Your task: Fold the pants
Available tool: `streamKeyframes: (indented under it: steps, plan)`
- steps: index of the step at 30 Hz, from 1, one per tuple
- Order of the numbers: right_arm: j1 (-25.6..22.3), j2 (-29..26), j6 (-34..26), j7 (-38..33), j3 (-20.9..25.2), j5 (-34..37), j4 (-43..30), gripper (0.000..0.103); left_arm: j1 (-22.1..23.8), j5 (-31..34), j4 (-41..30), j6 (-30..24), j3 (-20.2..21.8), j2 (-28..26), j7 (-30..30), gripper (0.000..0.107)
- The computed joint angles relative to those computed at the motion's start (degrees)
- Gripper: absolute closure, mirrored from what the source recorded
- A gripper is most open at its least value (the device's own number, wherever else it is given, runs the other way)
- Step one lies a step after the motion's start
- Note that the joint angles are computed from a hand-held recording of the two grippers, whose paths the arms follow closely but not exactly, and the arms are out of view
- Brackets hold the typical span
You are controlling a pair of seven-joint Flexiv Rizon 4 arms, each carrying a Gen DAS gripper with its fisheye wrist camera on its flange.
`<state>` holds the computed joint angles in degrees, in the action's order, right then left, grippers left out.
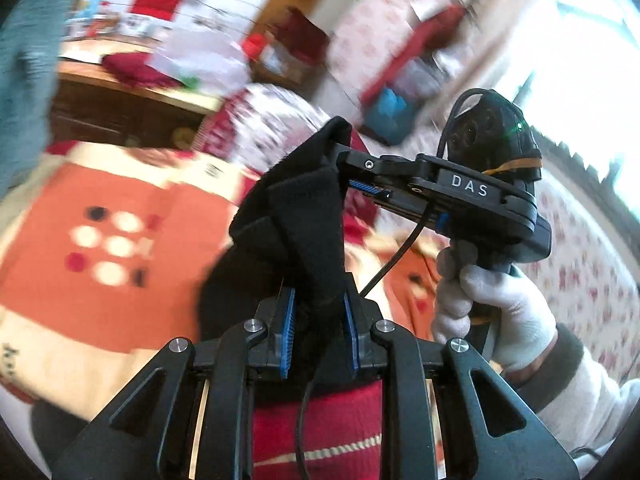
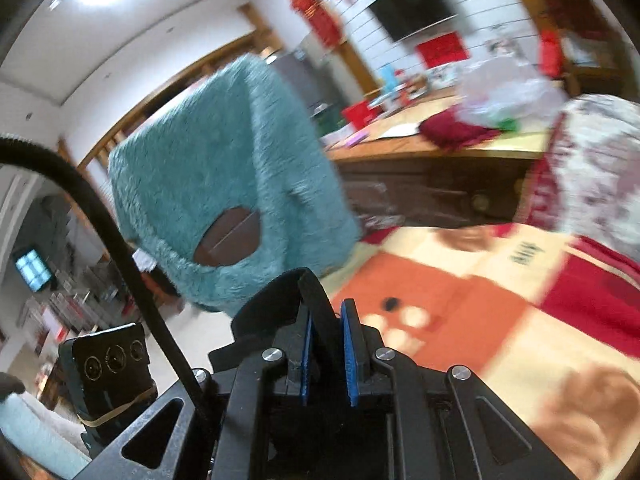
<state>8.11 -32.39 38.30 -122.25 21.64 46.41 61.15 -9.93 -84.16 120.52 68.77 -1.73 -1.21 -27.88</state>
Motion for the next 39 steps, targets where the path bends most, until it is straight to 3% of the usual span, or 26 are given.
streamKeyframes:
  steps: [4, 8, 11, 14, 17, 20, 23, 26, 31, 33, 36, 37, 39]
  plan:
    - [-3.2, 2.6, 3.1, 3.4, -3.1, -0.8, 8.6, 0.09, -1.3, 10.8, -1.8, 1.8, -2.3, -5.7, -4.5, 0.087]
    - [-3.2, 3.0, 4.3, 16.2, -7.8, -7.3, 15.7, 0.083, -1.2, 31.0, -2.3, -0.5, -1.8, -9.6, -15.6, 0.087]
    - [-5.8, 4.4, 5.7, 18.5, -7.2, -7.3, 19.9, 0.074, 0.9, 28.9, 0.0, -1.9, -4.0, -6.9, -11.5, 0.082]
    - [-8.3, 7.3, 7.5, 19.1, -6.6, -5.6, 23.3, 0.072, 2.3, 24.6, 0.9, -9.0, -2.8, -3.7, -8.3, 0.067]
    - [-10.6, 9.0, 7.1, 18.2, -5.9, -1.9, 24.4, 0.059, 2.8, 24.0, 0.7, -11.7, -0.8, -1.2, -8.6, 0.058]
    - [-13.1, 11.1, 5.1, 15.0, -4.7, 5.1, 25.6, 0.054, 2.9, 24.6, 0.5, -9.3, 0.2, -0.6, -9.1, 0.057]
    - [-11.8, 11.7, 3.0, 14.8, -5.0, 7.9, 25.6, 0.051, 3.1, 30.8, 0.1, -3.5, 0.6, -2.3, -13.5, 0.057]
    - [-9.9, 11.6, 1.4, 15.8, -5.6, 8.6, 25.1, 0.051, 4.0, 32.4, -1.1, -2.7, 0.0, -4.7, -15.2, 0.057]
    - [-6.6, 10.7, 0.1, 18.7, -6.5, 5.0, 24.3, 0.051, 4.5, 35.3, -1.8, -2.8, -1.6, -7.4, -18.2, 0.057]
    - [-4.0, 12.1, 2.3, 18.1, -7.3, -1.1, 26.4, 0.061, 4.5, 34.8, -1.5, -3.0, -2.4, -8.0, -17.8, 0.057]
    - [1.7, 13.4, 7.6, 21.9, -9.8, -16.0, 31.9, 0.062, 4.5, 37.2, -1.3, -4.1, -2.5, -9.3, -20.1, 0.057]
    - [2.0, 13.1, 8.1, 23.3, -9.9, -17.8, 32.9, 0.062, 4.3, 37.7, -1.0, -3.0, -2.7, -9.4, -20.3, 0.057]
    - [-0.7, 12.8, 8.1, 22.6, -8.0, -12.9, 32.9, 0.062, 4.4, 38.4, -0.8, -2.3, -2.9, -9.0, -19.9, 0.057]
